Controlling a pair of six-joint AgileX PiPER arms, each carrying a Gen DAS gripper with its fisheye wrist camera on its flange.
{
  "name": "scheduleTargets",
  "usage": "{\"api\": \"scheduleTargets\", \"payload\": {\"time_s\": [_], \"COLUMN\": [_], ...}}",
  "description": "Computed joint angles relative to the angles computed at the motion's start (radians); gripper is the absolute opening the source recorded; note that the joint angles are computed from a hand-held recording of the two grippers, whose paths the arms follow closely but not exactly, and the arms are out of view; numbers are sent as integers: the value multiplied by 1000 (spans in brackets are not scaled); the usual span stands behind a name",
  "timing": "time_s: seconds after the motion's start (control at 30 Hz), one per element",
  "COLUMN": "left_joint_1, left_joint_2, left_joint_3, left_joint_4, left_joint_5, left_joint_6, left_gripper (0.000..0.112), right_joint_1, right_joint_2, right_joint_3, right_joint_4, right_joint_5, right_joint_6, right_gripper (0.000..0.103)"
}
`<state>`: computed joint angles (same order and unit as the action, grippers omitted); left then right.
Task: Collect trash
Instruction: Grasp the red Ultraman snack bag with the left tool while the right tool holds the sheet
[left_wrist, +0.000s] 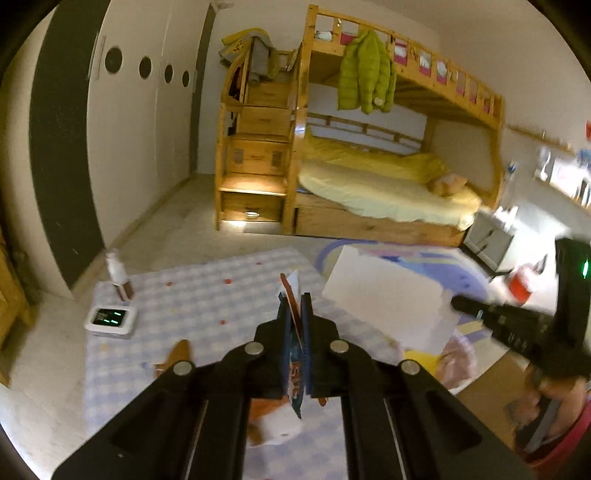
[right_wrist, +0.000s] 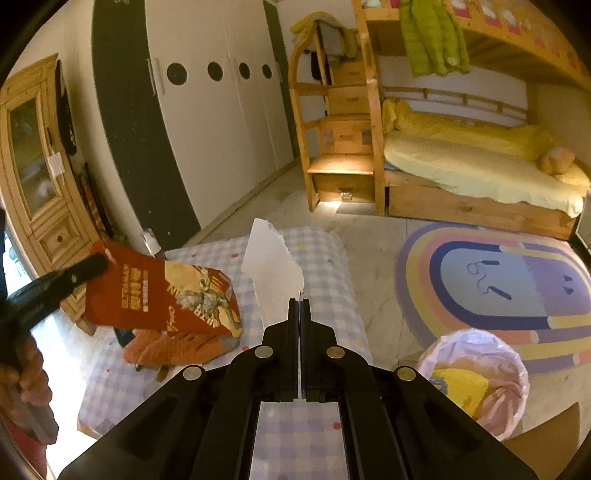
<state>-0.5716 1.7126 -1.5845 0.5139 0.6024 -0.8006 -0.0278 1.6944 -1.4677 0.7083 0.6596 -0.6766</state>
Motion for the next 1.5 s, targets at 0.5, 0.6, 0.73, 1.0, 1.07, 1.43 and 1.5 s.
{"api": "scheduleTargets", "payload": {"time_s": [0.5, 0.6, 0.73, 1.0, 1.07, 1.43, 1.5], "left_joint_1": [14, -21, -67, -109, -100, -144, -142], "left_joint_2": [-59, -87, -84, -50, -49, -137, -98], "left_joint_3": [304, 390, 420, 398, 395, 461, 454], "left_joint_4": [114, 222, 296, 349, 333, 325, 279], "left_joint_5": [64, 27, 6, 5, 23, 76, 58], "left_joint_6": [-290, -401, -448, -474, -465, -453, -415], "left_gripper": [10, 11, 25, 48, 55, 61, 61], "right_joint_1": [13, 37, 86, 116, 113, 85, 88], "right_joint_2": [-57, -68, -82, -98, -97, -85, -84], "right_joint_3": [112, 137, 166, 193, 198, 217, 222], "right_joint_4": [35, 27, -30, -104, -117, -87, -90], "right_joint_5": [45, 36, 1, -27, -28, -30, -31], "right_joint_6": [-113, -114, -81, -21, -10, -38, -39], "right_gripper": [0, 0, 0, 0, 0, 0, 0]}}
